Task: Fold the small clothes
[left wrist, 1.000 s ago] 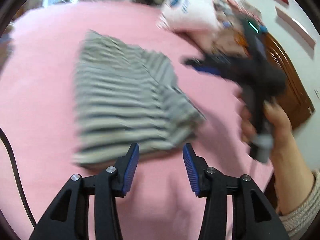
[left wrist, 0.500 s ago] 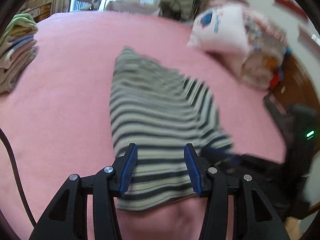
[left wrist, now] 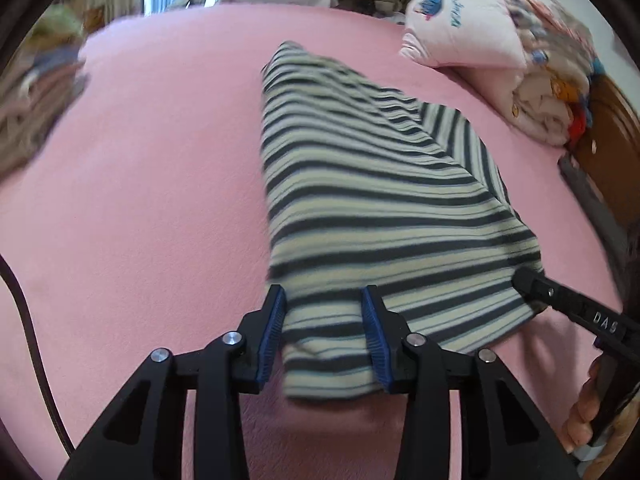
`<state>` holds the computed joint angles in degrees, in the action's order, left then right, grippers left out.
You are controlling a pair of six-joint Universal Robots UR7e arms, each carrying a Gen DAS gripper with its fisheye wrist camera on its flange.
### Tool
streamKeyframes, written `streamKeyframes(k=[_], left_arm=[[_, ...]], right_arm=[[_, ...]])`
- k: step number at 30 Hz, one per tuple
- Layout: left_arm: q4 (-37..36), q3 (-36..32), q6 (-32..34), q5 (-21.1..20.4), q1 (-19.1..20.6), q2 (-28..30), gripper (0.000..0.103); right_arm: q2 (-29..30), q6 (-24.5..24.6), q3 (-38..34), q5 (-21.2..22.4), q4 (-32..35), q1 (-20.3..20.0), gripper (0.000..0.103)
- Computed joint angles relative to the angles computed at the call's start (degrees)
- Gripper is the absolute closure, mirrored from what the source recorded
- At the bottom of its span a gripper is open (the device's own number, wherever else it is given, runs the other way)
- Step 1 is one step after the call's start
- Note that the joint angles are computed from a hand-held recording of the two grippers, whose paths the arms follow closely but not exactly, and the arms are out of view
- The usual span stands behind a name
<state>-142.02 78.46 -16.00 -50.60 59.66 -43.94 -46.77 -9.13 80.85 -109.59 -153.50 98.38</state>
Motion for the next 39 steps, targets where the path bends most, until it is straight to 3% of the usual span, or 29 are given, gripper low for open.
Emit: streamKeyframes(k=[4,15,20,22,24,26,28,33,39], left_arm=[[-0.5,1.7,-3.2,-3.2,1.0,-1.9,0.055],[2.1,4.6,-4.8,-0.4,-1.1,-6.5,0.056],[6.1,1.1,-2.4,-0.9,-1.6,-6.9,0.038],[7.3,-2.2,0.4,-0.4,-1.7,-5.6,0.037],[8.9,-6.4,2.7,-0.7,-1.4,-3.8,0.036],[11.6,-12.0,4.1,-1.5,-0.8,-1.3,0.033],[13.4,-17.2,5.2,-2.4,-0.1,1.3,0.032],[18.6,-32.3,7.3,-2.6,2.1,10.0,0.032],[26.1,-46.5,7.8,-3.6,4.7,18.6,0.032]], right_arm=[[-1.7,1.9,1.8,-0.7,-0.4,-0.4,0.103],[-3.9,1.2,5.0,-4.2,-2.9,1.8,0.103],[-3.3,-0.1,3.4,-5.0,-1.7,3.1,0.098],[-2.7,-0.3,1.7,-4.6,-0.5,3.4,0.093],[-1.7,-0.9,-0.8,-5.5,0.2,4.0,0.081],[-0.3,-2.1,-3.8,-6.8,0.7,4.6,0.059],[0.9,-2.9,-6.4,-6.8,1.7,4.8,0.05],[5.0,-3.0,-13.6,-6.9,6.6,4.2,0.043],[8.2,2.2,-17.8,-3.9,15.0,1.1,0.043]])
